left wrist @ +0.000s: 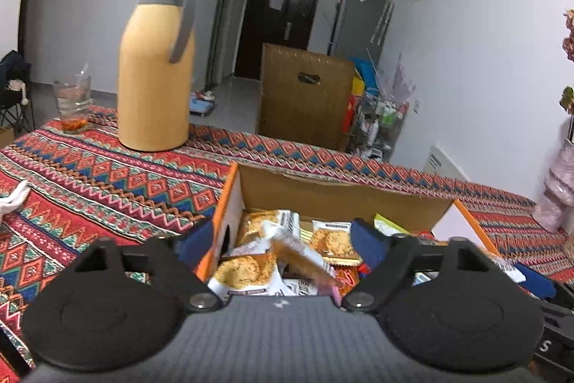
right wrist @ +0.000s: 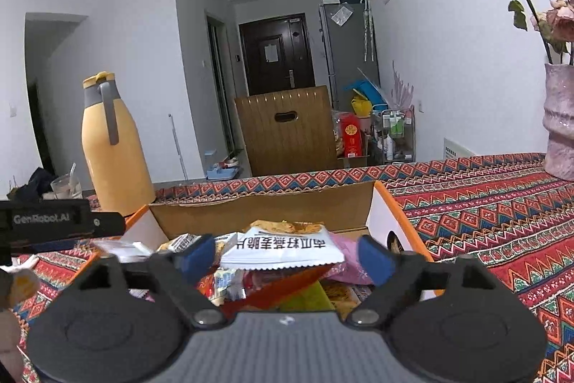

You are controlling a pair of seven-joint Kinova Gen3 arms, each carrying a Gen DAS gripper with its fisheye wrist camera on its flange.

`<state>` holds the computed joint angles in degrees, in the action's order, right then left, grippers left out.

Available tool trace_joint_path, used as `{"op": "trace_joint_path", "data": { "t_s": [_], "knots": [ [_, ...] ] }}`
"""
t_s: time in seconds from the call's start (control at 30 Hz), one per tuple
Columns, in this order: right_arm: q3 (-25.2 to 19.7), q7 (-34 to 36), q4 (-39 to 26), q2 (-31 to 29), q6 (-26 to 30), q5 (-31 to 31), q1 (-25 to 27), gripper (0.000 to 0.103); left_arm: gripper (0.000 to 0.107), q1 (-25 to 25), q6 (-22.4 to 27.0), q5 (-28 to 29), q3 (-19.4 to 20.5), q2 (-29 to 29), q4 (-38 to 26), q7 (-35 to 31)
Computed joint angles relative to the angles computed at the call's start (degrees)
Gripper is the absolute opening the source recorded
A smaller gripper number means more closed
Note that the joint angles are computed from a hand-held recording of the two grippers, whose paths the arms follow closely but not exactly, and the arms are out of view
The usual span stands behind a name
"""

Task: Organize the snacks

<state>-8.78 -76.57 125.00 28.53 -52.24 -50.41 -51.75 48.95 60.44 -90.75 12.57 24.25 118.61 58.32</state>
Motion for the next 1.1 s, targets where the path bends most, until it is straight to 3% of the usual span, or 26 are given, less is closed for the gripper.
{"op": "trace_joint_path", "data": {
  "t_s": [0.07,0.1,0.47,0.83,1.1],
  "knots": [
    [-0.2,-0.8,0.4,-0.2,-0.1,0.3,0.2,0.101,0.103,0.4,1.1,0.2,-0.1,0.1,0.0,0.8],
    [-0.3,-1.3,0.6,-0.1,-0.4,0.5,0.3,0.103,0.103,0.7,1.7,0.4,-0.1,0.2,-0.1,0.8],
    [-0.3,-1.8,1.3,-1.1,-1.3,-0.9,-0.2,0.103,0.103,1.3,2.9,0.0,0.6,-0.6,0.2,0.9],
    [-2.7,1.8,5.1,-5.4,-7.4,-6.7,-3.8,0.103,0.103,6.6,10.9,3.8,2.7,-3.0,0.8,-1.4],
    [-6.7,1.6,11.2,-8.8,-13.8,-12.8,-8.5,0.103,0.103,13.1,17.4,7.5,6.3,-4.6,4.1,2.4]
  ]
}}
